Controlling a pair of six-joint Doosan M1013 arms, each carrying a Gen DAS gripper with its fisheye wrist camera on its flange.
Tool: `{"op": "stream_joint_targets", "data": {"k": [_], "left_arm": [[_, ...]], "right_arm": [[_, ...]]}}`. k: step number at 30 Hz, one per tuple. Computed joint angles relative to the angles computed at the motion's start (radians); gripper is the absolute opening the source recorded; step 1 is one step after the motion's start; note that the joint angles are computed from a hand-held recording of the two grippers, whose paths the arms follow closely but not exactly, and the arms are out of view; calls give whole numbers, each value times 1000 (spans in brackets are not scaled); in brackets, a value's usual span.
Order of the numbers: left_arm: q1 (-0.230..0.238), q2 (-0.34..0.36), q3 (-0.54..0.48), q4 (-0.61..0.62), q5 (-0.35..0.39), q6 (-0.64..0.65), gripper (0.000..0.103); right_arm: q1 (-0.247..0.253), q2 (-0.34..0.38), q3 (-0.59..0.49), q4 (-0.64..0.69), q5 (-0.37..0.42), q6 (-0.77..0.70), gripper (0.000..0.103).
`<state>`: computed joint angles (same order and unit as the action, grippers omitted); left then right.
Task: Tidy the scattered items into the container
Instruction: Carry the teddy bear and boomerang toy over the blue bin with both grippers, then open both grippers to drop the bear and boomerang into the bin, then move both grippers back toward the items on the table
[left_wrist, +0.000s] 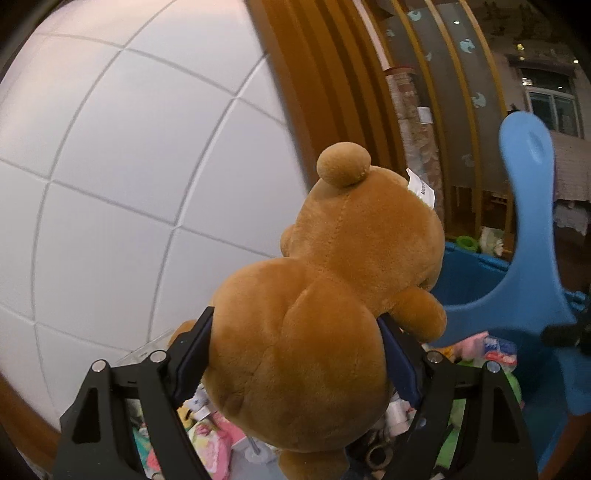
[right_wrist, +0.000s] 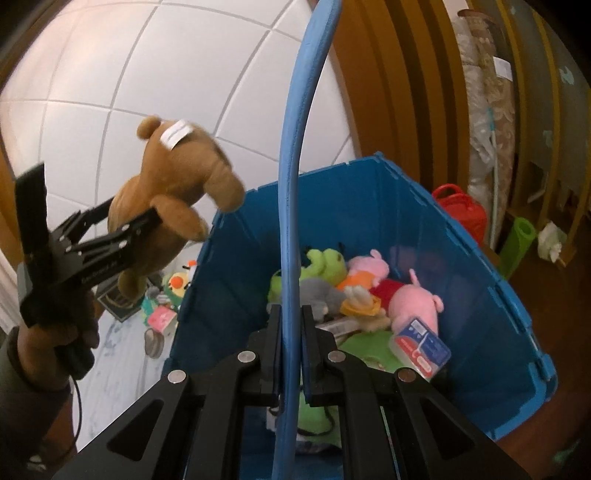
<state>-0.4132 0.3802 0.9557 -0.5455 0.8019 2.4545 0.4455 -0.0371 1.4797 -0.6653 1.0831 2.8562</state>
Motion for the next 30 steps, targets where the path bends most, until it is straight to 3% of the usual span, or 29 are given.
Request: {"op": "stream_joint_targets", "data": {"k": [3,4,5,6,16,30], "left_arm": [[-12,11,-21,-27,36,22,96],[-21,2,-5,-1,-3,20,103],[-29,-5,9,32,-40,11,103],[-33,-10,19,60,-63,-2,103],[24,-2,43,183,-60,-141,103],[146,-12,112,328,-56,-285,103]], "right_arm": [[-6,5,-5,-2,11,-21,16],[-3,12,-12,-16,34,-25,51],[0,14,-13,-36,48,-14,103],[3,11,-7,-52,45,-1,97],[-8,15,-8,-3,12,-34,100],[23,143,-149,94,-59,-190,100]]}}
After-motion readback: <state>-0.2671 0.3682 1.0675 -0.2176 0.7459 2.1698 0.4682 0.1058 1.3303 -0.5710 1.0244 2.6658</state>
